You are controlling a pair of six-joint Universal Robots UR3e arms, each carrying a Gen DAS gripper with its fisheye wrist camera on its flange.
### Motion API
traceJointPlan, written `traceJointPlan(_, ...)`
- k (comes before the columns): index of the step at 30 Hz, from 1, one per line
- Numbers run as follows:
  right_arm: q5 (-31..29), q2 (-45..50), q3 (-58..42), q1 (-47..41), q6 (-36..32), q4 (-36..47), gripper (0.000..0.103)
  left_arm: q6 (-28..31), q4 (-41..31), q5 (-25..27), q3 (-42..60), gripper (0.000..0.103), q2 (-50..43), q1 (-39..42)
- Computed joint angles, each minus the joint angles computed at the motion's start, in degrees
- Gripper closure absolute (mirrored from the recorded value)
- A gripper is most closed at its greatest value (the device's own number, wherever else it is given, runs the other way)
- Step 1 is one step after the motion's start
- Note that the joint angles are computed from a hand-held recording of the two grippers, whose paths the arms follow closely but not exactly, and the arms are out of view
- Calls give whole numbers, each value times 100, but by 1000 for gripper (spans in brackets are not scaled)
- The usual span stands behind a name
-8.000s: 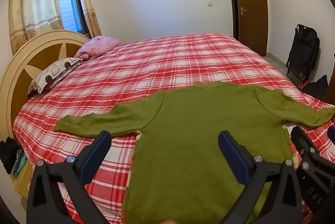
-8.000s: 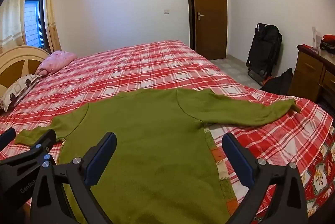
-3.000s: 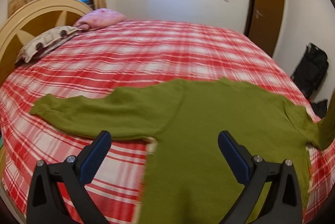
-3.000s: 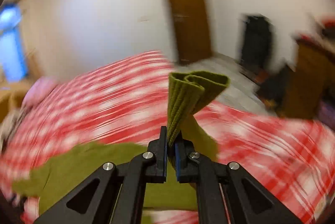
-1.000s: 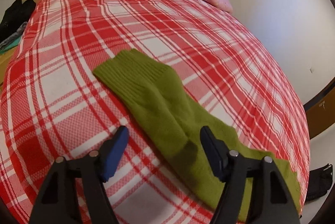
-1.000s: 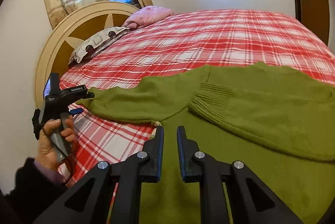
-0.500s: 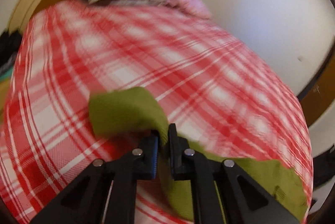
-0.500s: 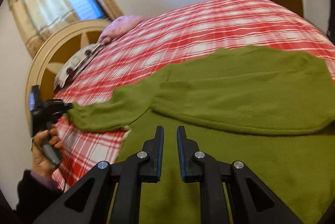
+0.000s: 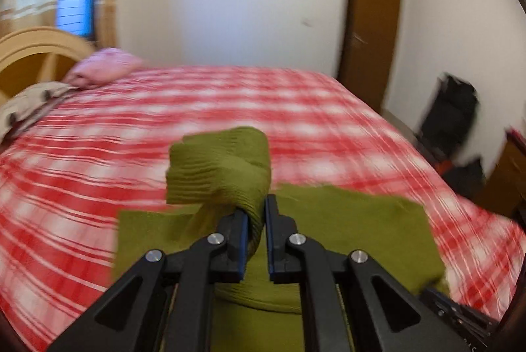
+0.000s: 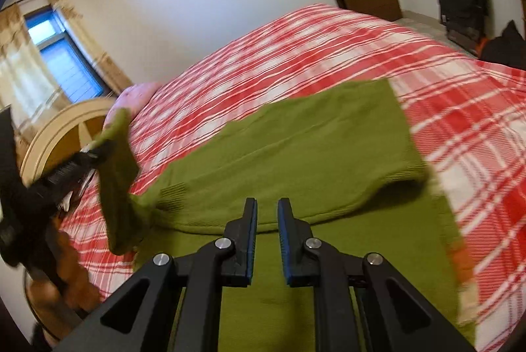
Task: Fold small clothes
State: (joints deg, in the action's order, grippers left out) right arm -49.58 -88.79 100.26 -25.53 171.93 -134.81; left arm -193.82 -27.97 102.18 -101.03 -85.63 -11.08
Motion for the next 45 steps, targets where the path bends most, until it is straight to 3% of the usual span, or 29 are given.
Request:
traceJointPlan(2, 39, -67, 111, -133, -34, 7, 90, 2, 27, 317, 238, 94, -586, -526)
traceJointPlan(6, 4, -35, 165, -251, -13, 15, 90, -12, -316, 53, 274, 85, -861, -684)
traceJointPlan(8, 121, 102, 40, -293, 14, 198, 90, -4, -580, -195, 162, 64, -735, -657)
traceJointPlan(9, 250, 138, 21, -317, 13, 305, 89, 11, -666, -239, -18, 36, -556, -598)
traceJointPlan(10, 411, 212, -69, -363, -29, 504, 84, -53, -580, -206, -177, 19, -458, -673)
traceJointPlan(11, 590, 270, -145, -408, -80, 682, 76, -134, -359, -52, -576, 16, -121, -650)
traceJointPlan(13, 925, 234, -74, -496, -58, 641, 36, -33, -65, -179, -1163, 15, 416, -512)
traceJointPlan(14, 1129, 185, 40, -551, 75, 419, 33, 54, -84, -258, -1426, 14, 764, -397)
traceJointPlan(17, 1353, 488, -491, -294, -188, 730, 33, 75, -158, 78, -2151, 11, 1672, -136)
traceJointPlan(21, -63, 1232, -1785, 955, -507, 918, 33, -81, -478, 463, -2601, 11, 2252, 225)
traceJointPlan(25, -1226, 1837, -2297, 2140, -947, 232, 33, -92, -731, 359, -2841, 11, 2610, 729)
traceJointPlan(26, -1845, 2124, -2534, 2555, -1175, 4, 33, -89, -807, 310, -2886, 11, 2724, 825)
traceJointPlan(27, -2382, 2432, -2834, 2849, -1329, -44, 33, -120, -908, 244, -2896, 11, 2810, 940)
traceJointPlan(29, -2839, 2898, -3322, 3081, -1566, 166, 33, -115, -1107, 113, -2895, 11, 2962, 1108)
traceJointPlan(30, -2966, 2990, -3388, 3084, -1546, 170, 37, -91, -1153, 96, -2919, 11, 3030, 1162)
traceJointPlan(31, -2996, 3037, -3438, 2988, -1470, 171, 59, 28, -1235, 1, -2992, 11, 3210, 1336)
traceJointPlan(33, -2581, 3059, -3655, 2613, -1238, 577, 93, 62, -1246, -7, -3063, 11, 3326, 1413)
traceJointPlan(39, -931, 2255, -2458, 936, -321, 140, 92, 222, -1369, -527, -3257, 11, 3505, 1915)
traceJointPlan(42, -412, 1948, -1827, 307, -226, 121, 91, 136, -1308, -458, -3253, 11, 3353, 1793)
traceJointPlan(44, -33, 1844, -1839, 49, -473, 940, 77, 102, -1332, -478, -3239, 11, 3305, 1783)
traceJointPlan(45, 80, 1841, -1841, -27, -514, 1113, 61, 89, -1372, -516, -3236, 11, 3314, 1809)
